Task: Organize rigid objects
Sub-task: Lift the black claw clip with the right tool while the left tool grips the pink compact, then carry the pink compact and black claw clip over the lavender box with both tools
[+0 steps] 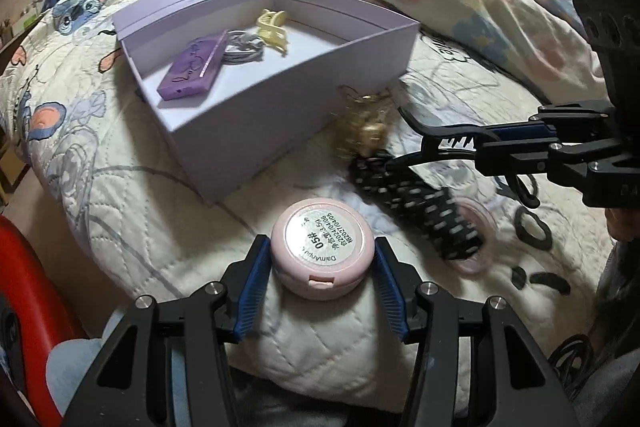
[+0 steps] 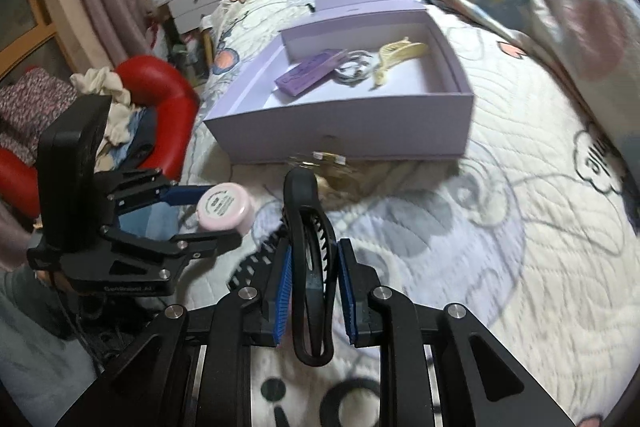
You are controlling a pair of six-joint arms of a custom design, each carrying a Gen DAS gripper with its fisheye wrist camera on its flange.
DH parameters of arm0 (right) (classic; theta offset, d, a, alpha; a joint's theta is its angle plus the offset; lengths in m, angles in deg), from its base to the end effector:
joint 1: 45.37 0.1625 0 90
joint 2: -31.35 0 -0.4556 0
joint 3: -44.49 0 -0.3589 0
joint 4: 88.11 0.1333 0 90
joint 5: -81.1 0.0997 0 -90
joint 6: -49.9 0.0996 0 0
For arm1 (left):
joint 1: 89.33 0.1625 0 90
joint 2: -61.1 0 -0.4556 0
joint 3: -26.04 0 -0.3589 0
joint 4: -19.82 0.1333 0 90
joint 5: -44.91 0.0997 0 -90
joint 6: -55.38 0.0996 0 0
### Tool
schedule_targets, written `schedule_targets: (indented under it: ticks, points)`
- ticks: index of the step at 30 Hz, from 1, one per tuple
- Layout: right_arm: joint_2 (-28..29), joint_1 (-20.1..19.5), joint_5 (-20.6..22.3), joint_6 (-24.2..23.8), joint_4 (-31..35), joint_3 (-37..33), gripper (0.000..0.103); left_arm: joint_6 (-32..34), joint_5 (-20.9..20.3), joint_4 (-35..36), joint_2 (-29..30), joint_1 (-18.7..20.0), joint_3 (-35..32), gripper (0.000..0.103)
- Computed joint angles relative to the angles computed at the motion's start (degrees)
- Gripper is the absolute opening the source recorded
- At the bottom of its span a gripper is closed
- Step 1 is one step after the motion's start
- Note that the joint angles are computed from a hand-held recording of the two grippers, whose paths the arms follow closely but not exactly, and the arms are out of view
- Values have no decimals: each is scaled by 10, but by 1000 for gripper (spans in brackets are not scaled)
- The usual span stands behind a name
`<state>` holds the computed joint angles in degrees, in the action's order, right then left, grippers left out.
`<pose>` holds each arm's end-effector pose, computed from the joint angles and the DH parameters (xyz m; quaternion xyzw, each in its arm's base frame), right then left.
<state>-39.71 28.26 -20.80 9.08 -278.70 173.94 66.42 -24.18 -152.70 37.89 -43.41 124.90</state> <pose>-0.0258 -0.4878 0.2826 0.1600 -0.9148 0.2681 0.2563 -0.3085 -0.5613 -0.0861 0.4445 0.8753 -0.1080 0.1569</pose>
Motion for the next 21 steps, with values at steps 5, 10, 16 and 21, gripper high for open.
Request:
schedule_targets:
  ticks: [5,10,16,21]
  points:
    - [4,-3,-27,16,-30,17,21,6,-7,-3,0,1,5,51]
    - [19,-10,-32,22,-31,13,23,18,-24,12,7,10,-14,51]
    - [39,-20,-15,36,-12,-7,28,33,-37,36,15,17,-37,51]
    - [40,-27,7,47,-20,-7,22,40,-27,5,16,11,-22,51]
